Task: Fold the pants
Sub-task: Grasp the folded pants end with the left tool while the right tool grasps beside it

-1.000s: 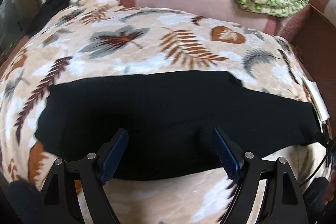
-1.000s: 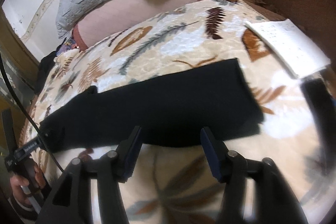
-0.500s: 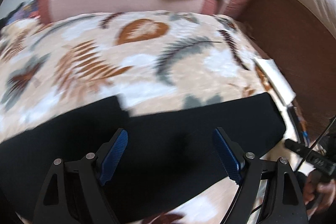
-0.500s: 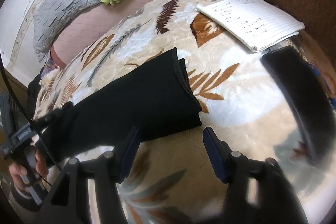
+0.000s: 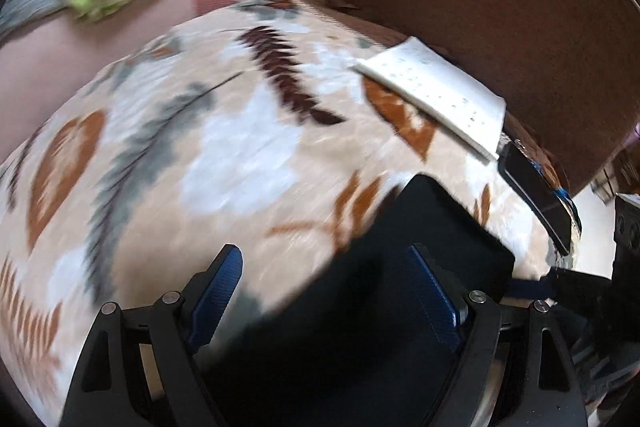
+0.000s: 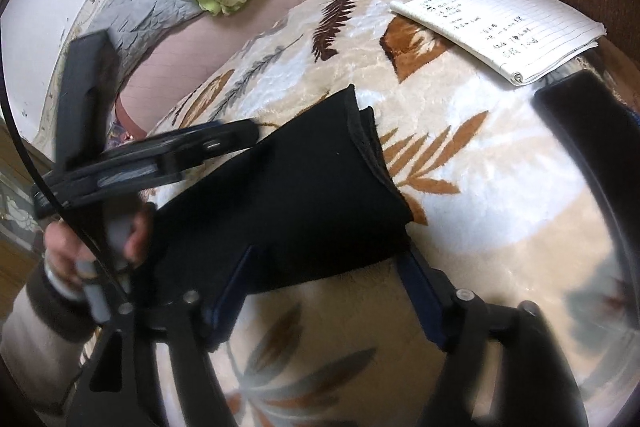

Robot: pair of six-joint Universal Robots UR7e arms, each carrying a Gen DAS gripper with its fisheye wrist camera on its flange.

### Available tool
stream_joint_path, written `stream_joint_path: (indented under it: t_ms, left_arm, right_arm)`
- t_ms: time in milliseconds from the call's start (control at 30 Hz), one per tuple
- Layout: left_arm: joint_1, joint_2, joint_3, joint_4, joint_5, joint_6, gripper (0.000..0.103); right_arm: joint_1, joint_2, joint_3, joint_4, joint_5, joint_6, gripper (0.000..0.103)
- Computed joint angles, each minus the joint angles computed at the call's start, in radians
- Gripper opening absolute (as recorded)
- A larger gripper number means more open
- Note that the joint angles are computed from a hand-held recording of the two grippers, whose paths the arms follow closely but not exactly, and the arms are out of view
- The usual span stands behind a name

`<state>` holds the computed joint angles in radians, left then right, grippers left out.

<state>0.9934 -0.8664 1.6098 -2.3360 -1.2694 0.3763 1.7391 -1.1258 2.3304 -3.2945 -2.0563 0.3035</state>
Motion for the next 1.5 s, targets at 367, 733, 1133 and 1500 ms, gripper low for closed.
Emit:
stream_joint_path:
  t_ms: [367,733,1133,1500]
  left_arm:
    - [-0.018,0.163,-0.08,0.009,-0.026,0.129,0.064]
    - [0.019,0.12,-0.12,0.11,-0.162,0.046,0.014]
    - [0.082,-0.233,-0.021,0.086,-0.144,-0.127,0.061]
    - [0.22,-0.484,0.17,0.064,0.016,-0.343,0.072]
  right_arm:
    - [-0.028,0.045,0.01,-0.138,0.031,-0.011,0.059]
    - [0.031,0.034,-0.023,-0.153,0.006,-0.057,0.013]
    - [0.236,0.182,-0.28,-0.01,0.117,-0.248,0.013]
    - [0.234,0.439,-0.458,0.275,0.216,-0.249,0.022]
